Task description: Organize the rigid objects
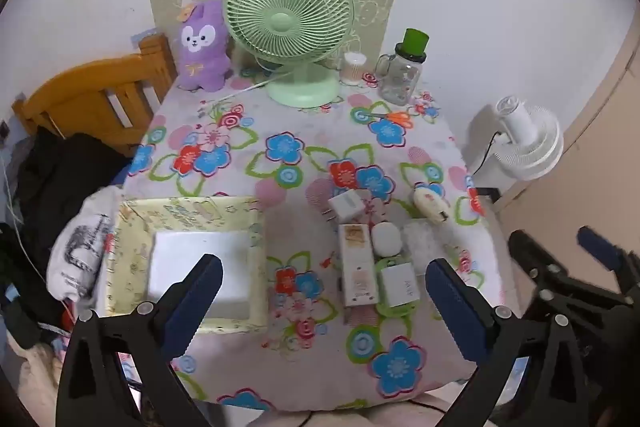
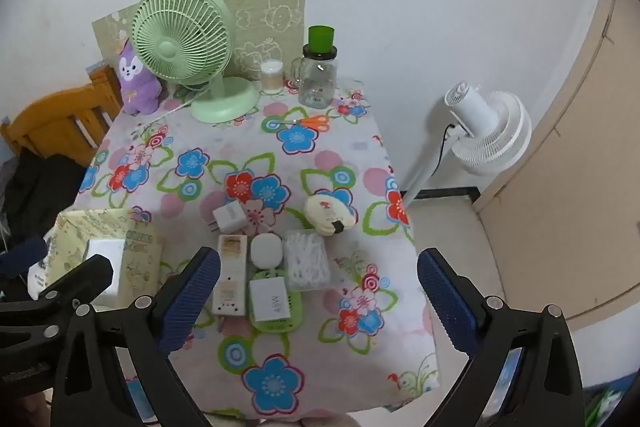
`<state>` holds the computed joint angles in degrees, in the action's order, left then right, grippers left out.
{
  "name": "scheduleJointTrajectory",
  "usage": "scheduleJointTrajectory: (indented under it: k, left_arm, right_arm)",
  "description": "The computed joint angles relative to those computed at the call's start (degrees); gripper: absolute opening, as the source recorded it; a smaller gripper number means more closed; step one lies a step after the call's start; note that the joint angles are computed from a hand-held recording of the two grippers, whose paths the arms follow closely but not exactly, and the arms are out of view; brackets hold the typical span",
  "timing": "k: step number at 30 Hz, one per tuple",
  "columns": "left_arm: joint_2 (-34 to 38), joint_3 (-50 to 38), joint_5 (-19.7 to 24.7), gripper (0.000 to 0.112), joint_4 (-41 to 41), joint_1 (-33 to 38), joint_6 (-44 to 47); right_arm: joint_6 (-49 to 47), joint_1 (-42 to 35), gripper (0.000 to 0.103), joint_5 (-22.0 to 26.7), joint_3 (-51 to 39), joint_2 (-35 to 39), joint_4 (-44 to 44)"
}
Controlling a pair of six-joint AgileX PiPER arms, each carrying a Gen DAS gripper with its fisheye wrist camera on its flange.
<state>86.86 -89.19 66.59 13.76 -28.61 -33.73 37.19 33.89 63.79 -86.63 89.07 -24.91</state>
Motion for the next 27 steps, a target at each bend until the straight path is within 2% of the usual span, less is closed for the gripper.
scheduleJointTrajectory:
  k: [3, 5, 8, 10, 13, 27]
  left_arm:
    - [-2.1, 2.5, -0.9, 0.102, 4.0, -3.2, -2.5]
    - [-3.7, 5.9, -2.9, 0.102, 3.5, -2.5, -3.9]
    - [-4.1, 4.8, -1.0, 0.102, 1.5, -0.5, -0.8]
    - [-3.9, 4.2, -0.4, 0.102, 0.9, 0.6, 0.4]
    - [-4.2, 4.2, -0.1, 0.102, -1.1, 2.4, 2.2]
    - [-4.9, 5.3, 0.7, 0.102, 1.6, 2.2, 1.6]
  right_arm:
    - [-0.8, -0.7, 0.1, -0.8, -0.2, 0.4, -0.5]
    - [2.6, 1.9, 0.1, -0.2, 0.8, -1.0, -2.7]
    - [3.2, 2.2, 0.1, -0.8, 1.6, -1.2, -0.5]
    - [2.8, 2.6, 0.1, 1.2, -0.3, -0.3, 0.8]
    - [1.8, 2.0, 0.1, 1.3, -0.6, -0.5, 2.9]
    - [1.4, 2.3, 0.1, 1.6, -0.8, 0.1, 5.3]
